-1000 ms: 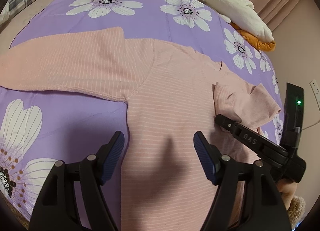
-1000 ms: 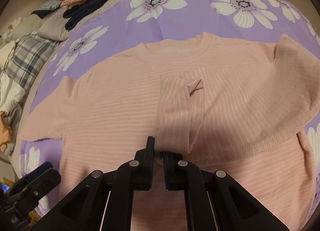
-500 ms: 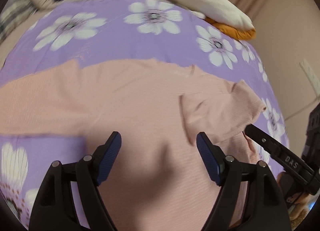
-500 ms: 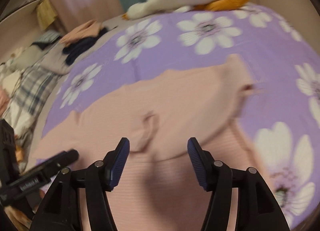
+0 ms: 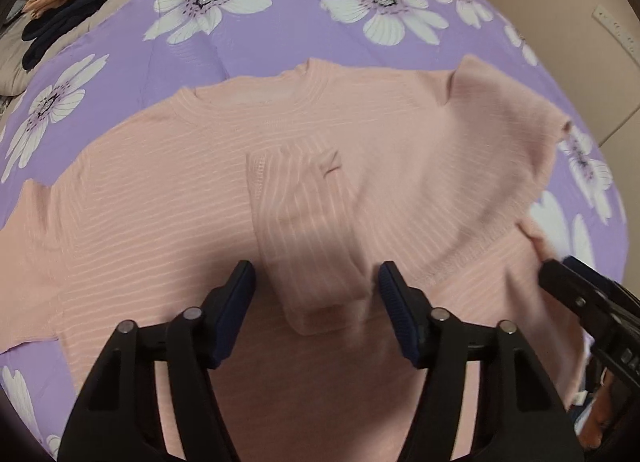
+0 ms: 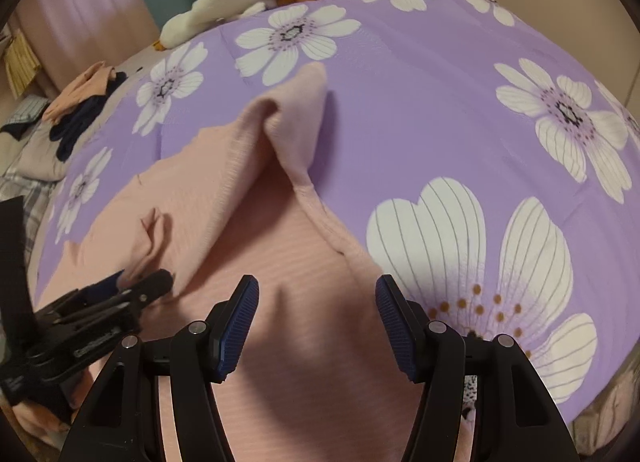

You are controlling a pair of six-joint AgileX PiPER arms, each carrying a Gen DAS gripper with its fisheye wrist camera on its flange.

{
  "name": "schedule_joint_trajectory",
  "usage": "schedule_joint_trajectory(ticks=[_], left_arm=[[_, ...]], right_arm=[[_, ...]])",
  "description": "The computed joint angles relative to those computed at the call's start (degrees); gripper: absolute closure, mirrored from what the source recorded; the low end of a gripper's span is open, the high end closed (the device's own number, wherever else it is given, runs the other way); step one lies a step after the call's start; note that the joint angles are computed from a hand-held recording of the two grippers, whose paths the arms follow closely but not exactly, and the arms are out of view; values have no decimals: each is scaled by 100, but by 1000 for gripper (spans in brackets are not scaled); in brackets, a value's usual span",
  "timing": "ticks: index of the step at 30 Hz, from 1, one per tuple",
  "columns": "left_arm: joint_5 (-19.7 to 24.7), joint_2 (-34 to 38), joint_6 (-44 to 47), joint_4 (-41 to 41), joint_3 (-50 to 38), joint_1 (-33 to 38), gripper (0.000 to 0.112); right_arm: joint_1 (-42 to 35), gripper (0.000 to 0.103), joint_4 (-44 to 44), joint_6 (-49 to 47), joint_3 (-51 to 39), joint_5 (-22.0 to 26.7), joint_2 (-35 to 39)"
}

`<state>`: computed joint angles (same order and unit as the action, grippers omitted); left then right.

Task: Fold small clothes
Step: 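Grasp the sweater's side edge with the left tool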

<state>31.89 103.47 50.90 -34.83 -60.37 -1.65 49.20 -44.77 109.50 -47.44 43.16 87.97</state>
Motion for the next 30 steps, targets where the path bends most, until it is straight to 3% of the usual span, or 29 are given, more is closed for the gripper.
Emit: schedule_joint_trajectory(ticks=[3, 5, 7, 9, 13, 22, 30], left_arm=[[-166, 108, -118, -6, -112, 3, 65], [-31, 202, -145, -154, -270, 110, 75], [42, 289, -312, -143, -410, 188, 95], [140, 353, -328, -194, -527, 262, 101], [765, 412, -273, -557, -838, 550, 103], [1543, 379, -367, -1186, -1505, 1177, 107], [1852, 458, -525, -1405, -2099, 1793, 107]], right_arm=[[-14, 42, 48, 20, 38, -63, 73], [-19, 42, 21, 80, 69, -118, 118], [-44, 42, -18, 159, 123, -192, 129], [-68, 42, -53, 244, 183, -256, 117], [-106, 42, -128, 379, 290, -374, 76], [-101, 42, -213, 556, 331, -393, 88], [-166, 42, -198, 504, 271, -348, 144]])
